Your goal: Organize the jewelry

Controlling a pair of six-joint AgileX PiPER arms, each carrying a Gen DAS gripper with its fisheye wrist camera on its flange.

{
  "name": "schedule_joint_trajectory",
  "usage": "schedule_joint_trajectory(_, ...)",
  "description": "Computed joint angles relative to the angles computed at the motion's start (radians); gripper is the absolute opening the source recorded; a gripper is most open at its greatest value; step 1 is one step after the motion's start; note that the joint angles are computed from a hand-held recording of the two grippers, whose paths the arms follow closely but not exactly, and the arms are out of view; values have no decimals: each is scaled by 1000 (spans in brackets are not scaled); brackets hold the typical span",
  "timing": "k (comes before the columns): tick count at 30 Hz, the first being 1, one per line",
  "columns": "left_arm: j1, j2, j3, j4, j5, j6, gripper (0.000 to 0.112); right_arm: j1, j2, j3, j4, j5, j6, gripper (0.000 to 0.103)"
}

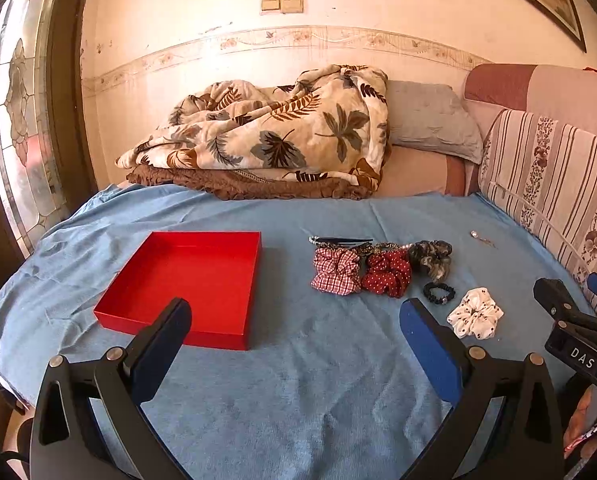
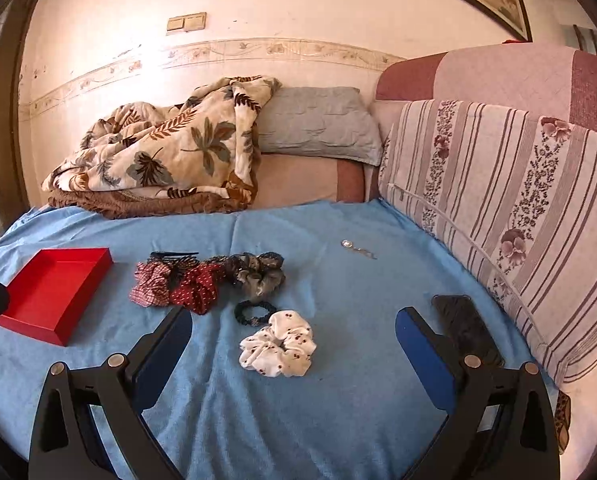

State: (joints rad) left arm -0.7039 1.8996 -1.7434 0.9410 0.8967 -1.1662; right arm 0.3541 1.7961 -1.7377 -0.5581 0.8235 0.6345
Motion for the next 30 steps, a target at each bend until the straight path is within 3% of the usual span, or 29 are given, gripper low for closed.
schedule_joint_trajectory(15,48,95,-100,-146,65,149,103,-14,31,-10,54,15,-51,103)
schedule_joint_trajectory(20,61,80,-61,-164,8,145,103,-31,50,-18,87,30,-66,103)
schedule_joint_trajectory(27,62,101,-68,-165,-1,166,103,-53,85,-30,127,19,-83,103)
schedule_joint_trajectory(30,60,141,-124,-186,48,218,103,-55,101,-30,133,10,-86,103)
